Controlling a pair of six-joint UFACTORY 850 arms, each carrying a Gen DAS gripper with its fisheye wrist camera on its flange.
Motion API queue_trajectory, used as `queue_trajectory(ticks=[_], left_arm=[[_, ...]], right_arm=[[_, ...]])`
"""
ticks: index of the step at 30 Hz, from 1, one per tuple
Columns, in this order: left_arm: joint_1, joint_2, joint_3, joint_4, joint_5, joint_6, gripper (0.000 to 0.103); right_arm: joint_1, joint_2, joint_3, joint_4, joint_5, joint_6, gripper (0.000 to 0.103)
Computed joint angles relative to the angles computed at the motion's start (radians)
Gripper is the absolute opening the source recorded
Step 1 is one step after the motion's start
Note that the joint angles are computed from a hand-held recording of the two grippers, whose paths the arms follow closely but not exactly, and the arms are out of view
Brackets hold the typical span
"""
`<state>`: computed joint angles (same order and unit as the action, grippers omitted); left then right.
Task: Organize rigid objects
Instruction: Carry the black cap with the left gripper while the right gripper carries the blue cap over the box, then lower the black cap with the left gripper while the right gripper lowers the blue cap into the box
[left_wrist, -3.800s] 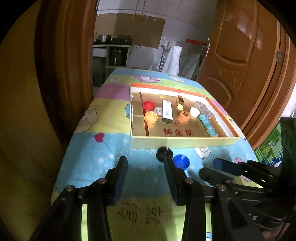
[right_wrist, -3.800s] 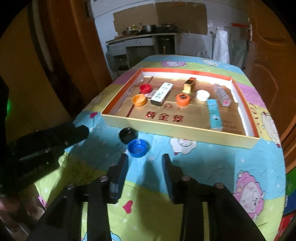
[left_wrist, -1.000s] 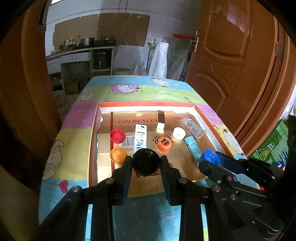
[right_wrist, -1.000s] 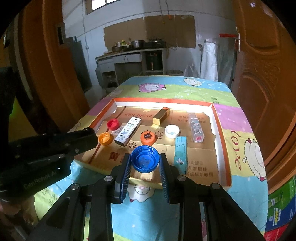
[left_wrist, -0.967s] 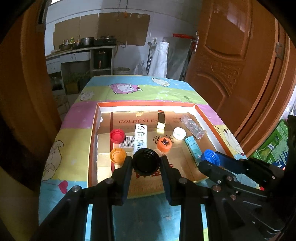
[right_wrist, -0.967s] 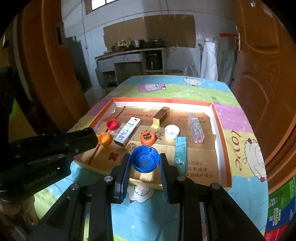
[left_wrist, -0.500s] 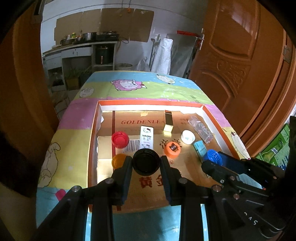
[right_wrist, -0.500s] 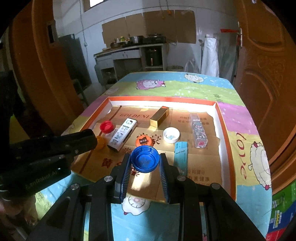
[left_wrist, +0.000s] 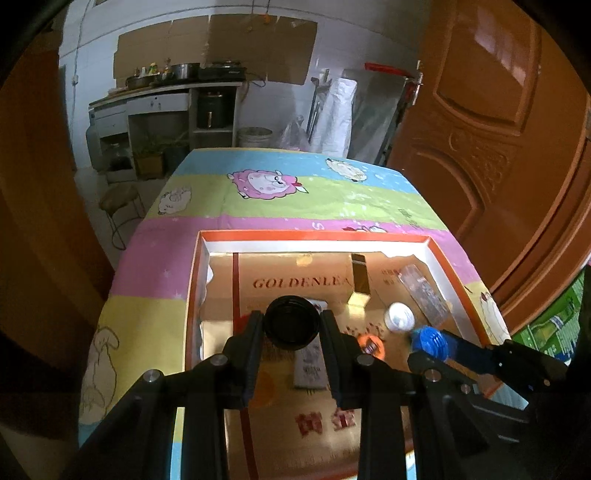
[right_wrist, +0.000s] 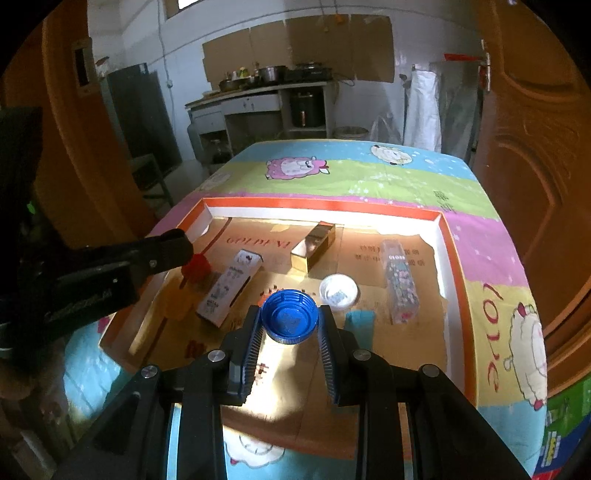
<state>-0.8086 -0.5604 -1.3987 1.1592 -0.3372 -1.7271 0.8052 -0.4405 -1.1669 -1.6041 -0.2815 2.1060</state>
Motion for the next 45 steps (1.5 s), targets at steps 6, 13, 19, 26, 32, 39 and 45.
queue_trajectory(ticks=[6, 13, 19, 26, 32, 39, 45], left_arm=[[0.027, -0.039, -0.055, -0.076, -0.002, 0.078, 0.031], [0.053, -0.082, -0.112, -0.174, -0.006, 0.186, 0.031], [0.071, -0.113, -0.153, -0.268, -0.006, 0.28, 0.031], [0.085, -0.141, -0.189, -0.355, -0.009, 0.367, 0.031], [0.089, -0.162, -0.207, -0.406, -0.009, 0.421, 0.031], [0.097, -0.178, -0.222, -0.476, -0.007, 0.485, 0.031], [0.098, -0.203, -0.26, -0.587, -0.046, 0.613, 0.031]], right_arm=[[-0.024, -0.052, -0.076, 0.064, 0.041, -0.107, 0.031], [-0.05, -0.106, -0.152, 0.187, 0.083, -0.254, 0.031], [-0.062, -0.134, -0.188, 0.259, 0.095, -0.345, 0.031], [-0.068, -0.157, -0.21, 0.335, 0.112, -0.423, 0.031], [-0.074, -0.172, -0.223, 0.409, 0.12, -0.493, 0.031], [-0.083, -0.2, -0.249, 0.577, 0.134, -0.665, 0.031], [-0.085, -0.213, -0.263, 0.658, 0.126, -0.75, 0.031]])
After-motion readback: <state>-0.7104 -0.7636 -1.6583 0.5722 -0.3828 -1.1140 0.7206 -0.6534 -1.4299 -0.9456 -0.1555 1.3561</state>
